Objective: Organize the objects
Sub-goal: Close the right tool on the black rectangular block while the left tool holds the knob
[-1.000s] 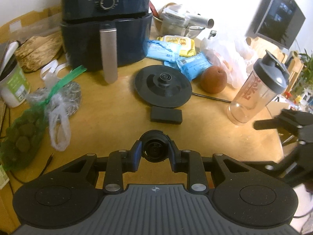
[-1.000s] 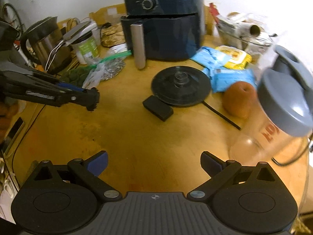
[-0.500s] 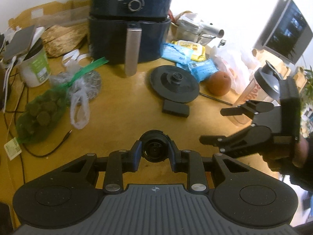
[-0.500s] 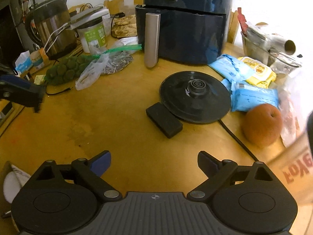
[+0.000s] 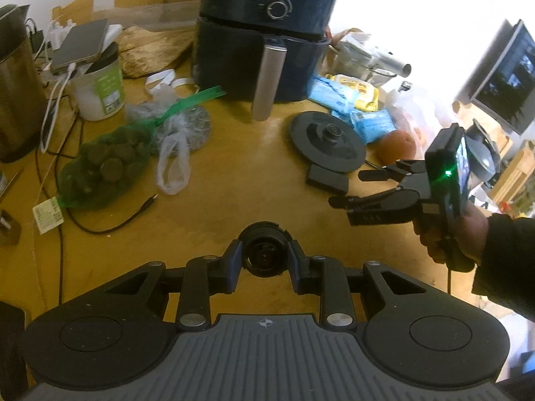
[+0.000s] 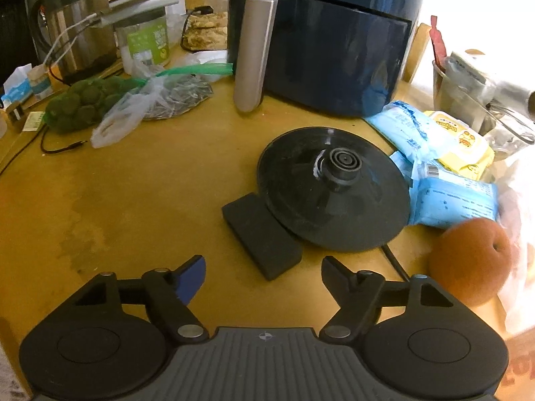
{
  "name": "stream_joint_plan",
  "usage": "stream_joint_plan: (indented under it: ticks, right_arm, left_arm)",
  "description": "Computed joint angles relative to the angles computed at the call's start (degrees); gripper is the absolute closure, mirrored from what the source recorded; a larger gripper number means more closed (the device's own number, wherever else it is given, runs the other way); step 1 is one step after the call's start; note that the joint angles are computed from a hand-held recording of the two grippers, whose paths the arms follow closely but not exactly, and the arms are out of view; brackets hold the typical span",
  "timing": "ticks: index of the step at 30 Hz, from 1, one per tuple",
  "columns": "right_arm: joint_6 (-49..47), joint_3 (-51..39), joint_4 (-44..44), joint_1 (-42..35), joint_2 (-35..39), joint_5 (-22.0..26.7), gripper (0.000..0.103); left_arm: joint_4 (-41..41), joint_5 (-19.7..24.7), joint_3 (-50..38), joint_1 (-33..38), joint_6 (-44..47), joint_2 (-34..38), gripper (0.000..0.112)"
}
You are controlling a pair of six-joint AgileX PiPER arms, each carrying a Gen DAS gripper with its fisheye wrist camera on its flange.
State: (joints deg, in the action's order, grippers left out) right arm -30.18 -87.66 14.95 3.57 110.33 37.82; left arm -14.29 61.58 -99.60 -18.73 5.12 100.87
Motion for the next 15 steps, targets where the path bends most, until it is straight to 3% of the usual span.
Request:
stream_joint_plan:
  ticks: [6, 9, 15]
  right_arm:
    - [0.49, -4.29, -0.81, 0.24, 3.75, 1.69, 0.047]
    - [0.50, -4.88, -1.15, 0.84, 3.83, 2.14, 0.063]
    - [-0.48, -5.53, -0.80, 2.49, 4.05, 2.58, 0.069]
  left_arm:
    - [0.45, -0.11, 1.35, 1.02, -0.91, -1.20, 0.084]
    - [0.50, 0.06, 1.65, 1.37, -1.11, -1.53, 0.084]
    - [0.14, 0.19, 1.98, 1.69, -1.26, -1.91, 0.084]
